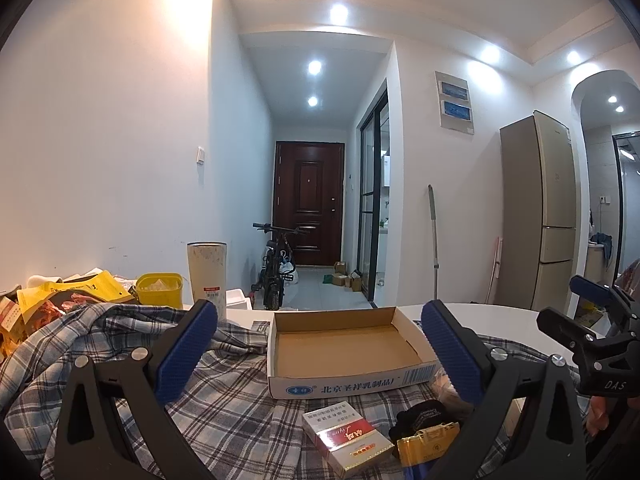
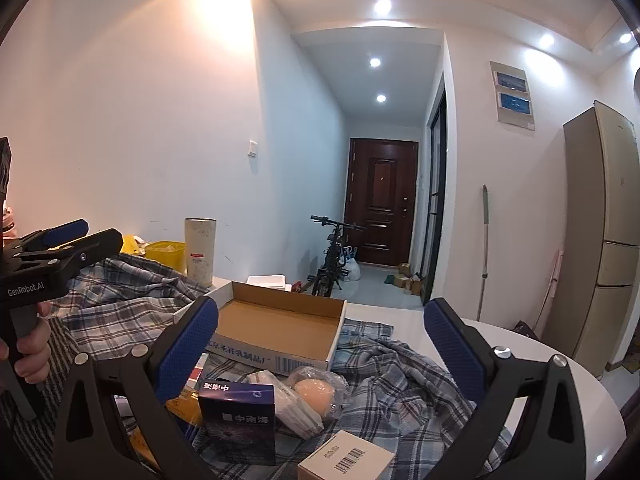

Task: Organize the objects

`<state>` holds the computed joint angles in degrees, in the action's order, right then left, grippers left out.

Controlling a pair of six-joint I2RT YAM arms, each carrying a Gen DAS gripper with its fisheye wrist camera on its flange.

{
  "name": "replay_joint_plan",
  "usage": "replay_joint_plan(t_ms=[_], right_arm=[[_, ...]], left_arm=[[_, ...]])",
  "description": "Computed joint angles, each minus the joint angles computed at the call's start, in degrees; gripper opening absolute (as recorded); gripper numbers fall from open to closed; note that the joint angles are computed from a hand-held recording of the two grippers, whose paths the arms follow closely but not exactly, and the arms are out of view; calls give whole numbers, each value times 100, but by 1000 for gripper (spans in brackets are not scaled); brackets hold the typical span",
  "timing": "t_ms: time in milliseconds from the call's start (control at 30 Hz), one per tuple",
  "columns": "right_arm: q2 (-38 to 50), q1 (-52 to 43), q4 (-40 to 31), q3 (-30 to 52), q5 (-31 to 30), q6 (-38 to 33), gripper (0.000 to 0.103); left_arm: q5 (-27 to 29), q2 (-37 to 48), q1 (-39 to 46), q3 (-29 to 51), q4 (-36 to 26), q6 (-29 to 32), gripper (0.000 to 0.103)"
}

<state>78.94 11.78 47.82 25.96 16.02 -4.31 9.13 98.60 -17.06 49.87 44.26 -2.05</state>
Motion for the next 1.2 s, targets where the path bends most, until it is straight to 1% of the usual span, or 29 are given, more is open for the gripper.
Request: replay_joint_plan(t_ms=[167, 433, 633, 800, 1200], right_arm=[[-13, -49, -8, 16, 106, 118, 103], [-88, -182, -26, -13, 83, 259, 103], [-79, -232, -182, 73, -19, 310, 103], [-60, -249, -139, 40, -49, 317, 103], [-71, -277, -191, 32, -84, 354, 103]], left_arm=[[324, 57, 91, 222, -370, -70, 103], [128, 47, 69, 196, -340, -121, 103], [142, 61, 90, 225, -381, -124, 103], [156, 51, 85, 178, -297, -113, 103], [103, 68, 83, 230, -391, -125, 103]])
